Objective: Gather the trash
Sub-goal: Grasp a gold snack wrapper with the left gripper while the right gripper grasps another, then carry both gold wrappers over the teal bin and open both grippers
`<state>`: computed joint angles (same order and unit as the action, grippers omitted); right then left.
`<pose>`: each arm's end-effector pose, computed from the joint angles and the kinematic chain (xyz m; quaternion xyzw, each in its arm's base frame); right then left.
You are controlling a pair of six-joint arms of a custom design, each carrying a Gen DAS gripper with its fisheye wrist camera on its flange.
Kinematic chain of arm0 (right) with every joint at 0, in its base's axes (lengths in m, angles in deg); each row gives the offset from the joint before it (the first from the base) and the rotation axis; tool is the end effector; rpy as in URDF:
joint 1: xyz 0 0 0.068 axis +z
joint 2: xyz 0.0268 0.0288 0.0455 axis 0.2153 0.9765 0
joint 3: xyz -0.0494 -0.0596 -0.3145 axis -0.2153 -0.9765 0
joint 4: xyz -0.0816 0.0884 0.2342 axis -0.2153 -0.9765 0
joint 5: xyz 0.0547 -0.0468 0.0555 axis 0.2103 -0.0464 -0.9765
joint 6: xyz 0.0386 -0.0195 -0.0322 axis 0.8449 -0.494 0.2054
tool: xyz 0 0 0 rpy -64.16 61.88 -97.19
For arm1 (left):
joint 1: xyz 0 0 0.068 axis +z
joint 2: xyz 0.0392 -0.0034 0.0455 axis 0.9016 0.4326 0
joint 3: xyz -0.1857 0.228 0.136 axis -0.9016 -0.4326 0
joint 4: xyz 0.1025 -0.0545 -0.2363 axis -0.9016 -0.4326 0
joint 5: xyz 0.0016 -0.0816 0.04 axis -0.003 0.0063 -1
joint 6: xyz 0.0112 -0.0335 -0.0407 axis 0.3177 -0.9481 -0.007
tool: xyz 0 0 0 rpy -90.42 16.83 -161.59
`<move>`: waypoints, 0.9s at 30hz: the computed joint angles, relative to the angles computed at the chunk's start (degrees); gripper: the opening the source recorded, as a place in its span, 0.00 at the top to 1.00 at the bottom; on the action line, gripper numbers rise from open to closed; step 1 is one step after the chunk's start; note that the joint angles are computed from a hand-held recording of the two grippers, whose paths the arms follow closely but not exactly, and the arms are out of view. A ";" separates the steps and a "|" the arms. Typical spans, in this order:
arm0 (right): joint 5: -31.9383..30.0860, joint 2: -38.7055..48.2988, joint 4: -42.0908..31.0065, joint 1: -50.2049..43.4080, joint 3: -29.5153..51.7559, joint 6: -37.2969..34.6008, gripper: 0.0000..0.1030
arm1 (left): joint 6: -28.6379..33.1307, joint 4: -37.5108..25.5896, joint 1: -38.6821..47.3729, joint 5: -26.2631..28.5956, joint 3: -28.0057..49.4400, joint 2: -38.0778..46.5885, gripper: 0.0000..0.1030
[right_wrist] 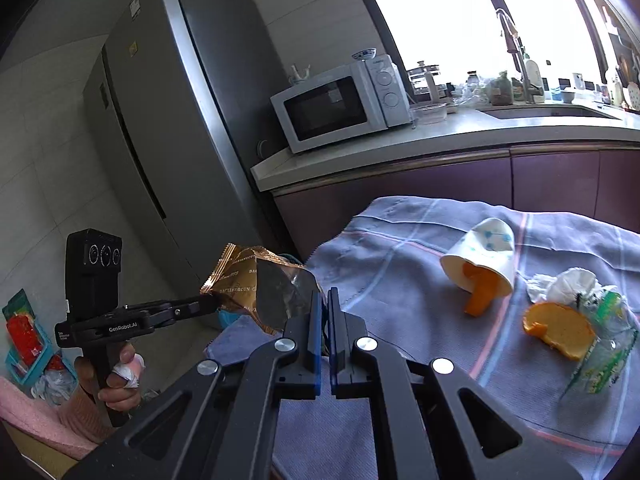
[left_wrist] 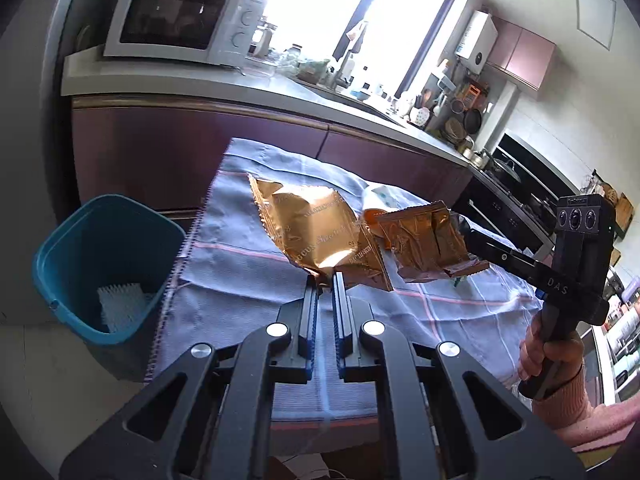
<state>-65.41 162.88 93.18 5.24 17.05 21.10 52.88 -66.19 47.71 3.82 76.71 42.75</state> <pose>0.2505 -0.0051 0.2230 -0.1795 0.8271 0.3129 0.4310 0.1933 -0.0648 0.2050 0.0184 0.8743 -0.2304 0.4268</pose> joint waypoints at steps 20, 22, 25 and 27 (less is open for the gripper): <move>10.65 13.46 2.86 24.58 15.55 6.76 0.98 | 11.26 -4.73 35.25 14.81 1.11 1.80 0.92; 11.72 15.44 2.66 26.58 17.69 6.93 0.98 | 11.92 -3.79 37.20 15.25 1.62 4.15 0.92; 13.03 18.60 1.77 29.35 21.18 7.59 0.98 | 12.82 -2.12 39.99 16.23 2.38 7.79 0.92; 14.05 21.16 1.17 30.76 23.55 7.57 0.98 | 13.20 -0.82 41.30 16.38 2.96 10.46 0.92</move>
<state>-51.36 184.04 94.35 36.00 40.60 28.67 66.08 -67.01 89.00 20.21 79.66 53.22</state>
